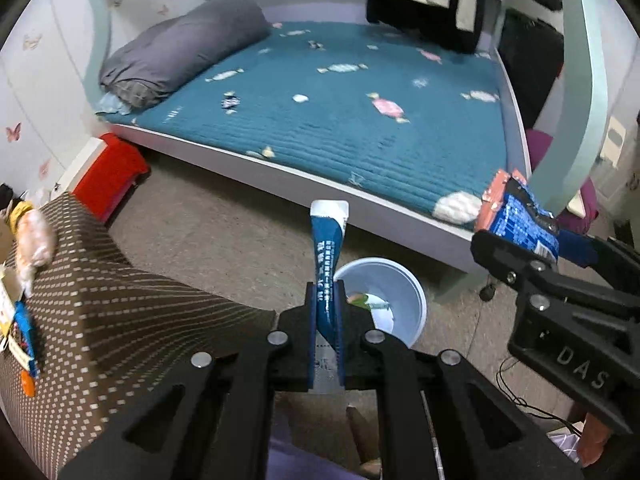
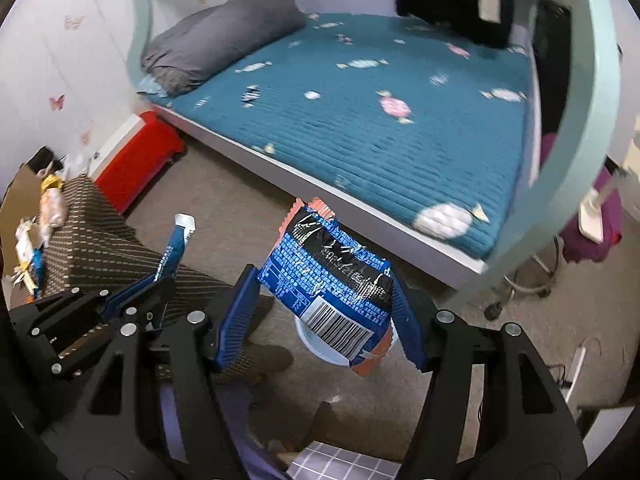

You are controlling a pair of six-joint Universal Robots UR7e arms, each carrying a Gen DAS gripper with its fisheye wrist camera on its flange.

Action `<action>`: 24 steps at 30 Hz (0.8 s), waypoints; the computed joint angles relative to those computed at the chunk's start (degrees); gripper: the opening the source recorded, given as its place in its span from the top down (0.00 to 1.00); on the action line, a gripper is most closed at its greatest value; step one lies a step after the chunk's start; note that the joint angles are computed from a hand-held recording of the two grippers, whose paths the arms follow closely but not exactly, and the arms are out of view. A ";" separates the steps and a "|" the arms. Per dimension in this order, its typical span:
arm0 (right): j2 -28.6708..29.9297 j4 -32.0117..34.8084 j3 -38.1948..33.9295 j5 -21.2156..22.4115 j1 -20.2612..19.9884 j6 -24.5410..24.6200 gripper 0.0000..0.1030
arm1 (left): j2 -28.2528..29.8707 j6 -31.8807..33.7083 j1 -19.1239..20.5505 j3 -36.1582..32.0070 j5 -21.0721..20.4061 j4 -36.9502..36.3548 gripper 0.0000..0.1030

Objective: Collect trash
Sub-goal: 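Open the right tool over the bucket to drop the snack bag while the left tool drops the toothpaste tube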

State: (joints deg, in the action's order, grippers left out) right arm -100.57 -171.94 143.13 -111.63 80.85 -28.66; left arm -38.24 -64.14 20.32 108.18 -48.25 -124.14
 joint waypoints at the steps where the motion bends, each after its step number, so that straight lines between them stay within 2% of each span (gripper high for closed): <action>1: -0.11 -0.20 0.10 0.07 -0.89 -0.18 0.39 | 1.02 0.84 0.24 -0.75 -0.05 -0.40 0.90; 3: -0.17 -0.48 0.06 0.31 -3.04 -0.29 0.39 | 3.16 3.79 1.08 -2.25 -0.29 -1.67 0.69; 4: -0.21 -0.44 0.01 0.43 -3.94 -0.25 0.39 | 3.90 3.99 1.47 -3.04 -0.60 -0.80 0.41; 5: -0.12 -0.36 -0.13 0.42 -4.79 0.01 0.39 | 4.79 3.85 1.84 -3.69 -0.47 -0.35 0.37; 10: 1.27 -1.67 -0.05 -0.99 -5.72 -0.20 0.39 | 4.88 3.76 3.23 -3.03 -1.71 -0.59 0.37; 17: 6.08 -2.81 -0.59 -3.22 -2.87 -0.23 0.39 | 1.58 0.05 4.13 0.02 -1.60 1.27 0.37; 18: 7.02 -3.20 -0.79 -3.59 -2.22 -0.37 0.37 | 0.80 -0.96 4.18 0.65 -1.39 1.82 0.37; 20: 9.09 -4.89 -1.25 -5.16 -1.06 -0.09 0.24 | -0.60 -2.71 4.15 1.72 -1.06 2.78 0.37; 21: 9.82 -5.92 -1.43 -5.95 -0.65 0.87 0.14 | -1.27 -3.37 4.11 2.24 -1.00 3.11 0.37; 24: 9.73 -5.77 -1.68 -4.95 -0.93 2.35 0.13 | -2.69 -4.48 3.90 3.39 -0.74 3.84 0.37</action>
State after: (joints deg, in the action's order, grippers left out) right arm -90.85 -177.71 141.45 -116.59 79.92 -26.31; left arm -40.93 -68.62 24.22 111.57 -48.99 -120.29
